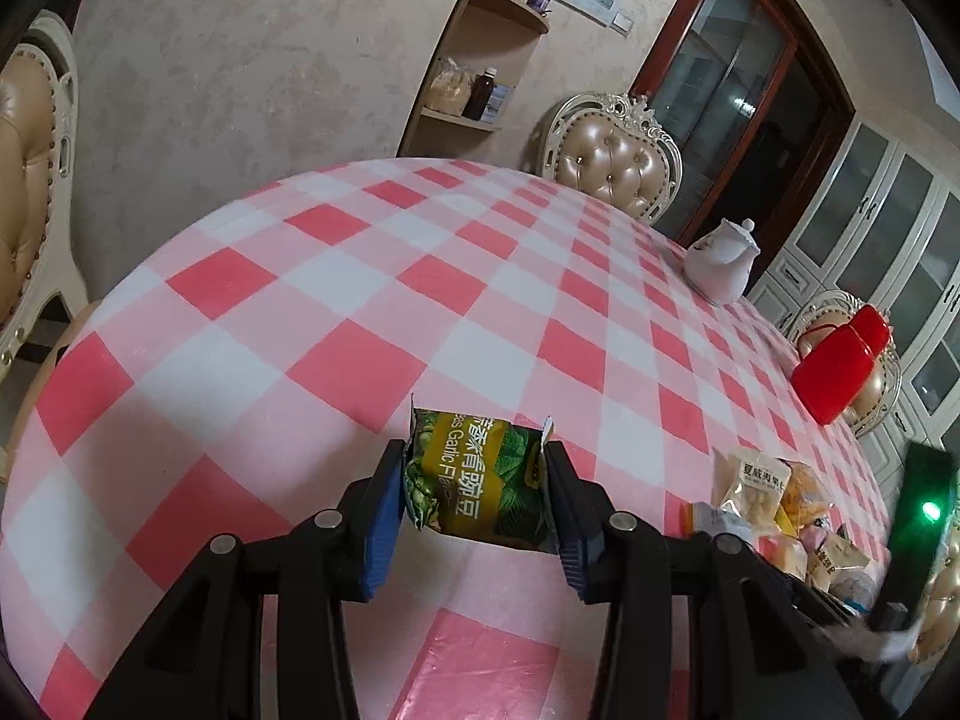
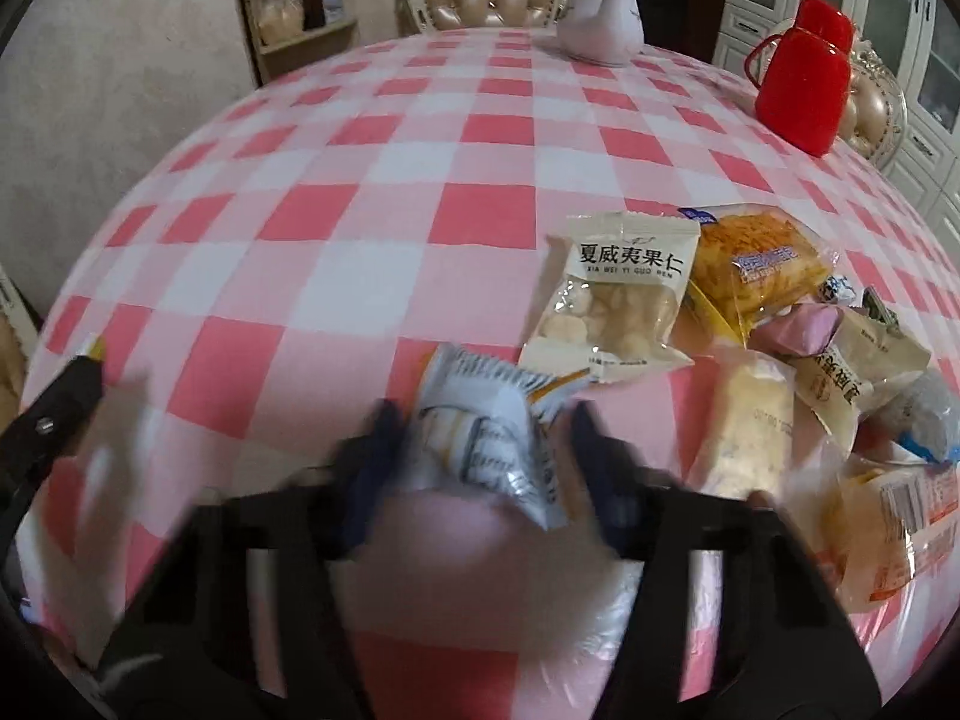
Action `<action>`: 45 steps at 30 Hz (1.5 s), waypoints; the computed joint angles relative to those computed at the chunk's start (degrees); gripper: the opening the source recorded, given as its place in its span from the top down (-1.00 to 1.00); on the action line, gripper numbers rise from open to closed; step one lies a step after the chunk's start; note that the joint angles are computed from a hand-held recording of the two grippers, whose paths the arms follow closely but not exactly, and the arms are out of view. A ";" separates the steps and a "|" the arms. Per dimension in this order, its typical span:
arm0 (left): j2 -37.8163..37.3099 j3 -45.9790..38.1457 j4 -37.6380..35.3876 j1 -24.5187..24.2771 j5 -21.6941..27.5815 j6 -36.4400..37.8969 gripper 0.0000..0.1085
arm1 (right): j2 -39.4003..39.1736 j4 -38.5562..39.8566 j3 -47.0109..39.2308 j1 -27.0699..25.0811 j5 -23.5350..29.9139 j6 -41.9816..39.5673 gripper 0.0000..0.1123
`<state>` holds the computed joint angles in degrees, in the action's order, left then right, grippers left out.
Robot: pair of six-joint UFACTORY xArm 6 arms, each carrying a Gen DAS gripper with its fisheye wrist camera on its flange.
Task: Organize snacks
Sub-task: 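Carry both packets to the white box and open both tools over it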
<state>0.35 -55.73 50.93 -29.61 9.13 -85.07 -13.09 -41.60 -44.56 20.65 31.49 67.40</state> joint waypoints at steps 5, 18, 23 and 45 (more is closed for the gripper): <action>-0.01 0.31 -0.45 0.17 -0.69 -0.10 0.17 | -13.13 3.25 12.26 -1.77 -8.87 -5.21 0.23; 1.25 -1.25 3.39 -1.46 -1.81 -0.38 0.17 | -47.43 11.91 32.39 0.21 -4.36 -14.74 0.24; 1.42 -3.22 12.84 -4.23 -0.69 -4.36 0.17 | -51.60 14.73 34.13 0.48 -4.84 -16.76 0.24; -16.46 8.93 1.41 -18.63 13.89 7.09 0.16 | -53.24 25.60 36.35 -1.30 -7.77 -22.85 0.24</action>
